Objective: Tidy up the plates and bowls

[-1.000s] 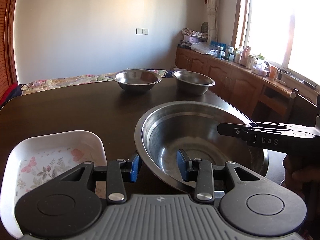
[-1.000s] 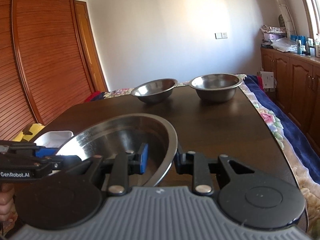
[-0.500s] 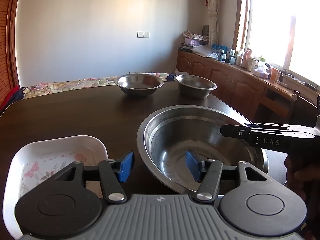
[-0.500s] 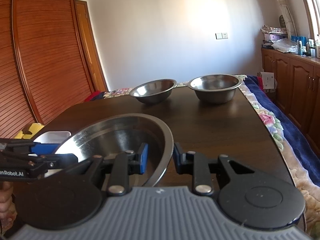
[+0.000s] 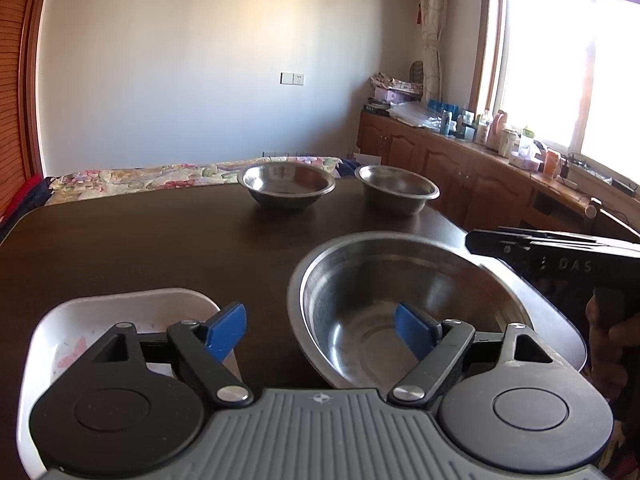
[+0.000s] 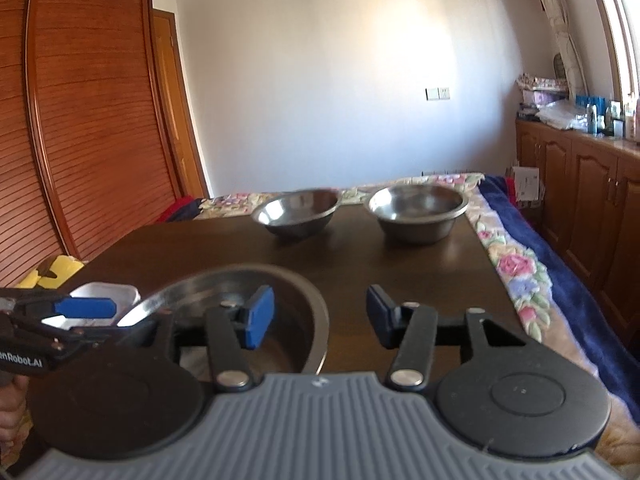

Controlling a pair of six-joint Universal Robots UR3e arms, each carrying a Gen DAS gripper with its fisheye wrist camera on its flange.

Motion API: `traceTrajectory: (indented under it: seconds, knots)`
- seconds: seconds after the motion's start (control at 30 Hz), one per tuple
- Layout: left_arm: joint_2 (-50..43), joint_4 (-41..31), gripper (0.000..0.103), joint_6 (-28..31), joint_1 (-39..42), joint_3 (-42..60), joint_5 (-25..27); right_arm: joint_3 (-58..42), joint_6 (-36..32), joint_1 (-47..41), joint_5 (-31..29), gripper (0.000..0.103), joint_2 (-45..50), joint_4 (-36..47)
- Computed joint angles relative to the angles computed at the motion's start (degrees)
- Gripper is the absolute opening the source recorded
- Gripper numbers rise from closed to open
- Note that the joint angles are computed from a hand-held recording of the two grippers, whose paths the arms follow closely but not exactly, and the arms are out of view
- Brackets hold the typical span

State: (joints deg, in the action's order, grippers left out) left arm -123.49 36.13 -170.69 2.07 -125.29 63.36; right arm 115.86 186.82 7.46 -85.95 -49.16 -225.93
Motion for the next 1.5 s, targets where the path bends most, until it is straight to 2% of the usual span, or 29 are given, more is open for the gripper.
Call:
traceTrajectory:
  seconds: [0.27,0.53,0.77,1.0,1.27,1.4,1.5]
  knots:
    - [1.3,-8.6,0.088,-1.1,0.5,9.6,0.4,-6.0,-5.0,-3.8,4.7,0.055,-3.5,7.9]
    - [-4.8,-21.7,0.088,-2.6,-1.4,29.0,3.7,-19.0,-9.4,-8.2,12.2,0.055,-2.3,21.5]
    - [-12.9,-34.0,0.088,-3.3,-2.9,47.4,6.0,-33.4,-12.4,-9.1,15.4,0.055,3.7,33.4]
    - [-21.3,-44.5,0.087,-1.8,-4.1,64.6,7.2,-50.4,-15.5,-8.1,15.9,0.054,12.0,47.5]
    - [-32.0,-57.8,0.076,-1.1,-5.3,86.0,8.2,-69.5,-17.3,-7.7,15.8,0.048,21.0,62.3]
    - [-38.6,-65.5,0.065,-2.1,-5.3,98.7,7.8,-76.1,-18.3,-7.4,16.2,0.047,24.1,67.1]
    - [-44.5,-72.0,0.061,-2.6,-5.6,110.1,7.9,-79.8,-18.7,-7.1,16.5,0.046,26.0,70.2]
